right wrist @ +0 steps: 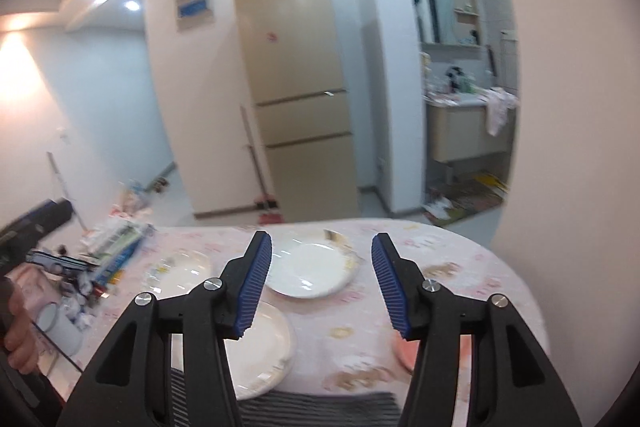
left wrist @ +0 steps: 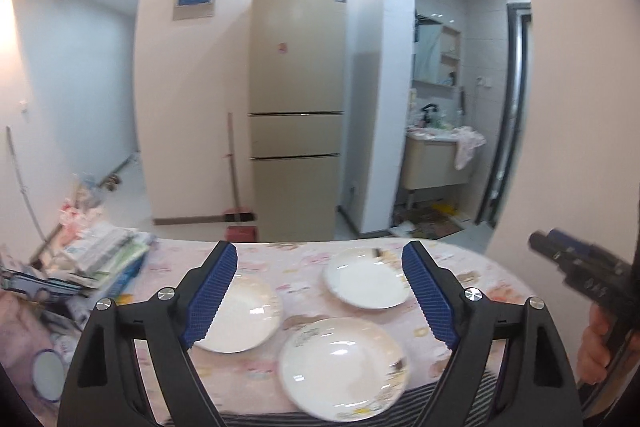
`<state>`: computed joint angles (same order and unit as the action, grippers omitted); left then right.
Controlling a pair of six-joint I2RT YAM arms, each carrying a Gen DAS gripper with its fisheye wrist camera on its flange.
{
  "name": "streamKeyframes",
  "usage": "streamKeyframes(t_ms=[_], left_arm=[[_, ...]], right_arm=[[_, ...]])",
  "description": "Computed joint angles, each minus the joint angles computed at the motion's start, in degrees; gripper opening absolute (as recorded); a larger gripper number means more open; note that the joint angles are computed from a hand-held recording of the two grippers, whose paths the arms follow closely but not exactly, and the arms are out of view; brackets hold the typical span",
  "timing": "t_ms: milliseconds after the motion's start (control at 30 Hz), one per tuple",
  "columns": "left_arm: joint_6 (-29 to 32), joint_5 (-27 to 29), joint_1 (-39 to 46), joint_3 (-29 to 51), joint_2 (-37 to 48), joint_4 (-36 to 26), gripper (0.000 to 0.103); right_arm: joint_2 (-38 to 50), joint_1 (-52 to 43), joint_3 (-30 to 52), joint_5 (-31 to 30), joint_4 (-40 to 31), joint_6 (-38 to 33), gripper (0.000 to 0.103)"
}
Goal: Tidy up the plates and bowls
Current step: 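Raise both grippers away from the stacked bowls, then move both grippers to the rim of a white 'Life' plate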
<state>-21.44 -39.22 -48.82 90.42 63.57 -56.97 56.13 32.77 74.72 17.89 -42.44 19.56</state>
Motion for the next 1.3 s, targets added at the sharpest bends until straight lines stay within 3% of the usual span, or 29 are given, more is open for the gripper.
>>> streamKeyframes(t_ms=[200,333,467,500,567,700,800,867,933,1000,1100,1200,1300], left_arm=[[0.05,-4.76,-1.92,-2.04,-6.42,-3.73,0.088],[-3.88,-5.82,-1.29,2.74,-8.57,-12.33,0.088],[-10.54,-18.29,-12.79,9.85,-7.76,-24.11,0.088],[-11.78,-18.99,-14.05,11.11,-7.96,-26.01,0.088],[-10.27,-15.22,-11.11,12.91,-8.02,-26.66,0.089],[-3.01,-7.94,-1.57,9.05,-9.71,-19.43,0.089],[1.78,-1.25,5.10,-0.31,-11.96,-8.68,0.089],[3.72,6.71,10.26,-6.16,-12.96,-2.00,0.089],[3.10,19.77,18.12,-12.28,-13.52,3.45,0.089],[3.25,25.15,21.33,-17.70,-13.49,8.48,0.089],[4.95,23.16,22.15,-23.37,-11.85,14.85,0.089],[6.31,25.72,25.99,-28.17,-10.20,20.62,0.089],[6.76,21.74,27.02,-35.32,-10.47,28.41,0.089]], right_arm=[[4.31,8.04,0.58,4.36,3.64,0.64,0.061],[7.57,11.93,3.19,6.37,2.32,2.74,0.061],[8.16,15.75,4.34,11.04,1.11,3.69,0.061],[7.83,16.85,4.20,12.27,0.61,4.16,0.061],[7.36,16.72,3.91,11.68,0.14,4.75,0.061],[6.79,15.37,2.81,10.16,0.82,3.43,0.061],[6.79,14.33,0.53,10.52,3.10,3.21,0.061],[5.16,13.26,-3.86,9.76,7.83,4.19,0.061],[4.01,11.10,-7.50,5.14,12.16,5.52,0.061],[3.63,8.50,-10.87,-0.11,16.39,6.20,0.061],[6.20,6.89,-12.69,-2.26,20.21,3.89,0.061],[9.33,6.23,-12.82,-1.35,21.99,1.76,0.061],[11.52,5.67,-14.12,-0.28,23.50,1.76,0.061]])
